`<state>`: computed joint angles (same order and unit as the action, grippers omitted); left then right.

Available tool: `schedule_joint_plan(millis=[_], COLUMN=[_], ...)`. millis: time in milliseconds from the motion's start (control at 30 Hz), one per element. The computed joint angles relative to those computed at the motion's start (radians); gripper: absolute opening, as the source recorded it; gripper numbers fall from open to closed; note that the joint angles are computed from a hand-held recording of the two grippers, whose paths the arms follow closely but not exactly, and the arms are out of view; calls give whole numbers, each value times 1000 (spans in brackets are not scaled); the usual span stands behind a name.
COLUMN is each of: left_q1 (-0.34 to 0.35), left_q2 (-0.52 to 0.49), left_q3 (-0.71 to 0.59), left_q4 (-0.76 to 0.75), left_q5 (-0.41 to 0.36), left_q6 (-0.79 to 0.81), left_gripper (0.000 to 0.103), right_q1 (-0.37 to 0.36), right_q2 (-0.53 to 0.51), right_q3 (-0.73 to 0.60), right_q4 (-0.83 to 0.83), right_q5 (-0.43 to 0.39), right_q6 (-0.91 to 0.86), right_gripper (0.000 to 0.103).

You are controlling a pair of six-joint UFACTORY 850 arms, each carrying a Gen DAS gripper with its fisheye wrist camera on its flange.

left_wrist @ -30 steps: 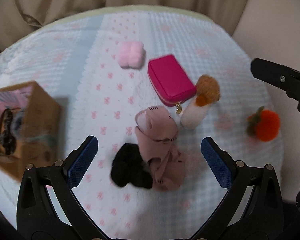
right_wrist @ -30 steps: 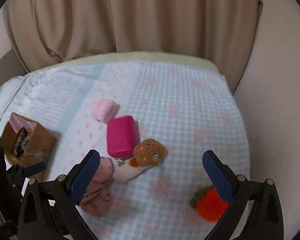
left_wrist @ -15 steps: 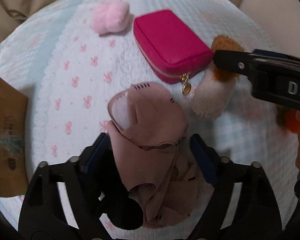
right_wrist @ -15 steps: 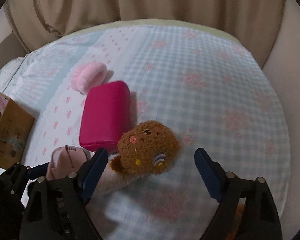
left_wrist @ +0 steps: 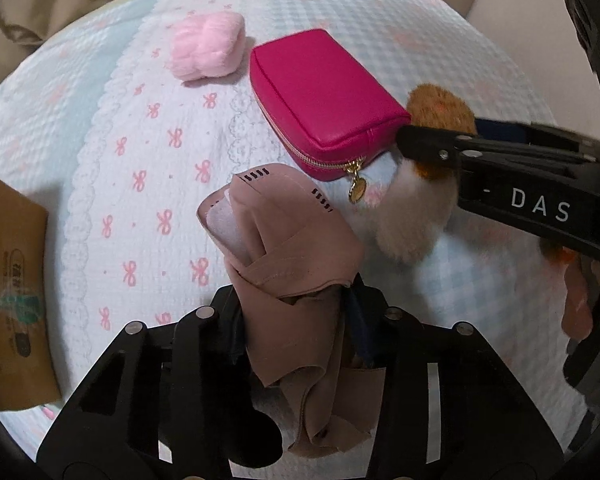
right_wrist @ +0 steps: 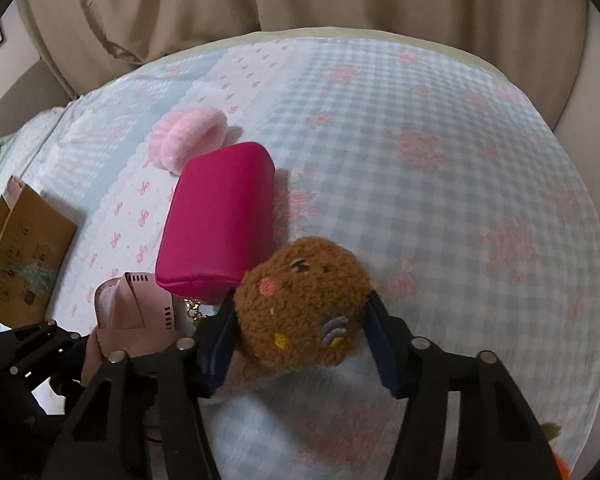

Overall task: Organize soft objects
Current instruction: 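Grasp the pink fabric item with the left tool while the right tool grasps the brown teddy, then carry both items over the box and open both tools to drop them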

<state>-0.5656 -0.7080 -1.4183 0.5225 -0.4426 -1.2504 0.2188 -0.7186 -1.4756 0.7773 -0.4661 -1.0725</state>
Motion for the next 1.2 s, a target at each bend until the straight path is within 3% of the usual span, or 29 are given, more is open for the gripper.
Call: schedule_joint_plan(millis=[333,600,933,1200], left_q1=[-7,-25,-49,-45], left_q2=[46,133,326,510], left_q3=[12,35,80,145], left_q4=[50,120,185,189], left_q5=[0,-32,-105,-181], left_q6=[-38,-101,-174,-190], left_gripper=[37,37,38,38], right_q1=[-11,-22,-19,38], right_q2=[61,184,413,562], right_q3=[41,109,194,194], right_q4=[50,71,5,-98], right_q5=[6,17,-13,-56], right_q6=[-8,-3,122,271], right_gripper=[48,48,48,48])
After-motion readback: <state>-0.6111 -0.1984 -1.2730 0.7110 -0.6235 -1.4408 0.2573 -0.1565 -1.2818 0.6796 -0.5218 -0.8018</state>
